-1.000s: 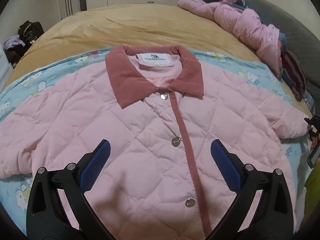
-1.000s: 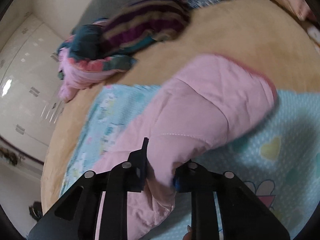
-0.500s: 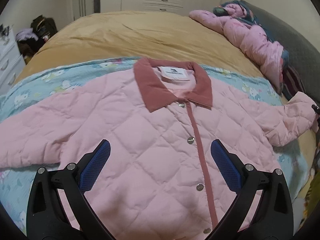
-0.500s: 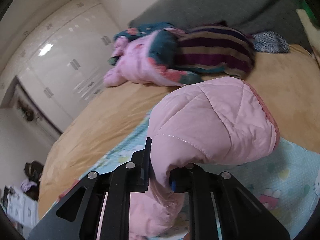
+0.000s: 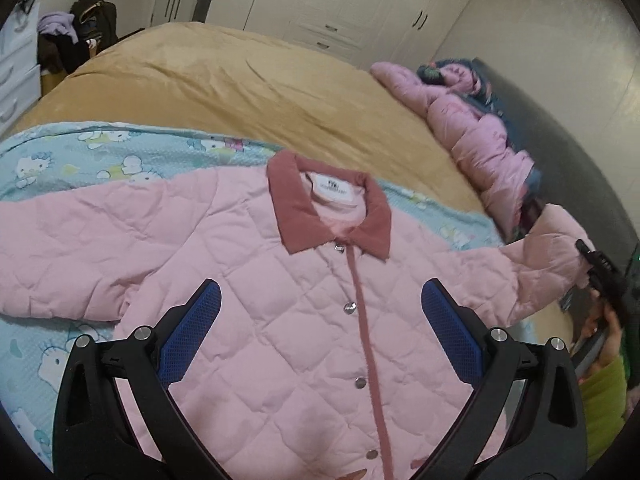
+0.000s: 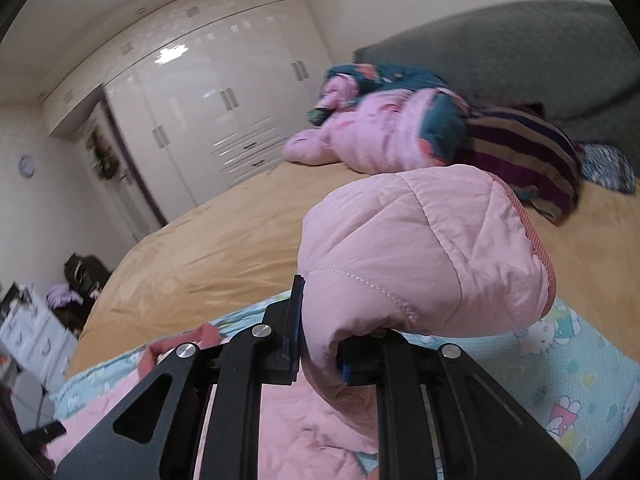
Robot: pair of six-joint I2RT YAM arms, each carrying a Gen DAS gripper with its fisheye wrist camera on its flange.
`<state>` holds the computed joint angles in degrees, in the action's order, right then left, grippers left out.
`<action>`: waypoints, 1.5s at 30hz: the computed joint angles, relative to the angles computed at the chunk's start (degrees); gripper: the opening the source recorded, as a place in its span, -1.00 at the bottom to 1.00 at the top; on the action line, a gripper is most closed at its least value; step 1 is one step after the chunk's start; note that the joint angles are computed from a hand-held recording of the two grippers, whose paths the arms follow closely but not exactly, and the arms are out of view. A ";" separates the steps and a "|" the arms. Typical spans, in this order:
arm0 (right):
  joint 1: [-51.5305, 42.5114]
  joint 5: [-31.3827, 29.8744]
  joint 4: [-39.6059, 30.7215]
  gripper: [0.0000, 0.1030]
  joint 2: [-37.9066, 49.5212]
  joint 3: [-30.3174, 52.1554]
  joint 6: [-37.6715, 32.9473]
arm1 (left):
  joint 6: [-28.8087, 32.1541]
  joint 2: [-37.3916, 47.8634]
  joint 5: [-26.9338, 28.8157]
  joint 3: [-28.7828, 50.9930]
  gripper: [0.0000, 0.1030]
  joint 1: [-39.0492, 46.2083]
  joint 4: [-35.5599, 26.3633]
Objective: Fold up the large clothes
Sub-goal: 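Grasp the sleeve cuff with the right tool and fold it across the jacket front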
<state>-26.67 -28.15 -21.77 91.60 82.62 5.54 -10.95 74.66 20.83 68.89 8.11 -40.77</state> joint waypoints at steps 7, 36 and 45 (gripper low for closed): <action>8.71 1.88 1.21 -0.74 -5.03 -4.02 -1.82 | 2.00 -1.63 0.64 -1.26 0.82 4.01 -0.88; 42.68 14.73 18.47 -0.54 5.84 -23.30 7.67 | 5.78 5.36 7.35 -6.66 0.82 11.95 3.52; 35.42 4.30 22.98 0.34 0.00 -32.13 19.29 | 5.29 8.89 6.38 -7.00 0.82 11.34 3.73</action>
<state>8.75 -23.84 1.21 91.60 50.49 24.83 -5.66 83.55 27.21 61.89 19.44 -37.04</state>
